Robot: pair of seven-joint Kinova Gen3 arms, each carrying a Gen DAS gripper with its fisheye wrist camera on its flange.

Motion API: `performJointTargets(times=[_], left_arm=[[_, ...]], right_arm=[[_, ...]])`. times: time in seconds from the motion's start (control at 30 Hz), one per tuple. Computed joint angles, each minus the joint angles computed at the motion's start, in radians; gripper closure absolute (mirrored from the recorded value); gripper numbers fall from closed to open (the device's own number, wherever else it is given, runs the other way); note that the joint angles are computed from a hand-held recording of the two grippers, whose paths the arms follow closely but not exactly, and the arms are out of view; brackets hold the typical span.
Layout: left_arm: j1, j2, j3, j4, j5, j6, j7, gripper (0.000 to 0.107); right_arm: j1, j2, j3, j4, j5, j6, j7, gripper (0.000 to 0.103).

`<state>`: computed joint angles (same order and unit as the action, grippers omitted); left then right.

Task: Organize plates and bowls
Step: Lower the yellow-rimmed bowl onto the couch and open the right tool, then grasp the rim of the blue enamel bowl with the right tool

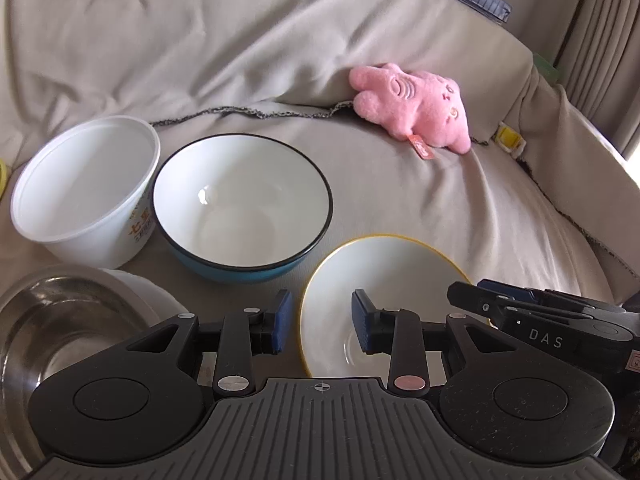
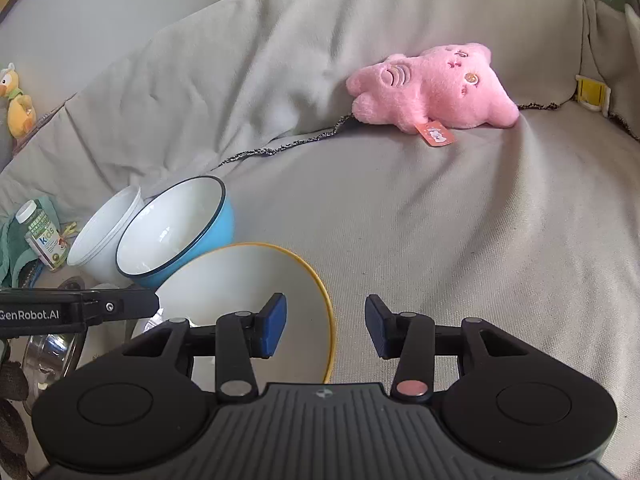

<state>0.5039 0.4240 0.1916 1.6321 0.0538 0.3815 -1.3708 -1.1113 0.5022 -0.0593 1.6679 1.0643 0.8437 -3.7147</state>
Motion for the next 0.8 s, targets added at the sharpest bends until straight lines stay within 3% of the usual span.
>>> performJointTargets(times=[0.07,0.17,0.27,0.33,0.4,0.5,0.57,0.6,0.63,0.73,0.8], left_arm=[[-0.059,0.000,0.051,0.007,0.045,-0.001,-0.056,0.072],[-0.194,-0.009,0.165,0.042,0.147,-0.039,-0.178,0.072],[-0.301,-0.024,0.235,0.068,0.234,-0.091,-0.238,0.072],[-0.297,-0.023,0.194,0.038,0.215,-0.070,-0.211,0.072],[-0.239,0.010,0.101,-0.047,0.140,0.006,-0.143,0.072],[-0.171,0.080,-0.009,-0.185,0.108,0.127,-0.092,0.073],[-0.172,0.112,-0.022,-0.238,0.132,0.175,-0.100,0.076],[-0.165,0.125,-0.031,-0.260,0.121,0.199,-0.085,0.075],[-0.154,0.135,-0.041,-0.279,0.107,0.220,-0.069,0.075],[-0.093,0.171,-0.109,-0.354,0.089,0.319,-0.064,0.075],[-0.077,0.201,-0.119,-0.405,0.071,0.372,-0.068,0.075]], right_arm=[[-0.007,-0.007,0.018,0.001,-0.019,-0.014,0.026,0.059],[-0.071,-0.009,0.136,-0.003,-0.096,-0.068,0.099,0.059],[-0.055,-0.002,0.127,-0.061,-0.146,-0.013,0.210,0.059],[0.021,0.011,0.041,-0.131,-0.163,0.068,0.291,0.052],[0.088,0.050,-0.023,-0.219,-0.190,0.150,0.372,0.042],[0.085,0.116,0.011,-0.351,-0.227,0.227,0.494,0.040],[0.078,0.128,0.041,-0.392,-0.240,0.199,0.540,0.026],[0.095,0.123,0.029,-0.391,-0.227,0.160,0.538,0.014],[0.125,0.118,-0.002,-0.389,-0.210,0.119,0.520,0.010],[0.264,0.138,-0.123,-0.436,-0.252,0.009,0.563,0.011],[0.317,0.190,-0.161,-0.510,-0.300,0.000,0.645,0.020]])
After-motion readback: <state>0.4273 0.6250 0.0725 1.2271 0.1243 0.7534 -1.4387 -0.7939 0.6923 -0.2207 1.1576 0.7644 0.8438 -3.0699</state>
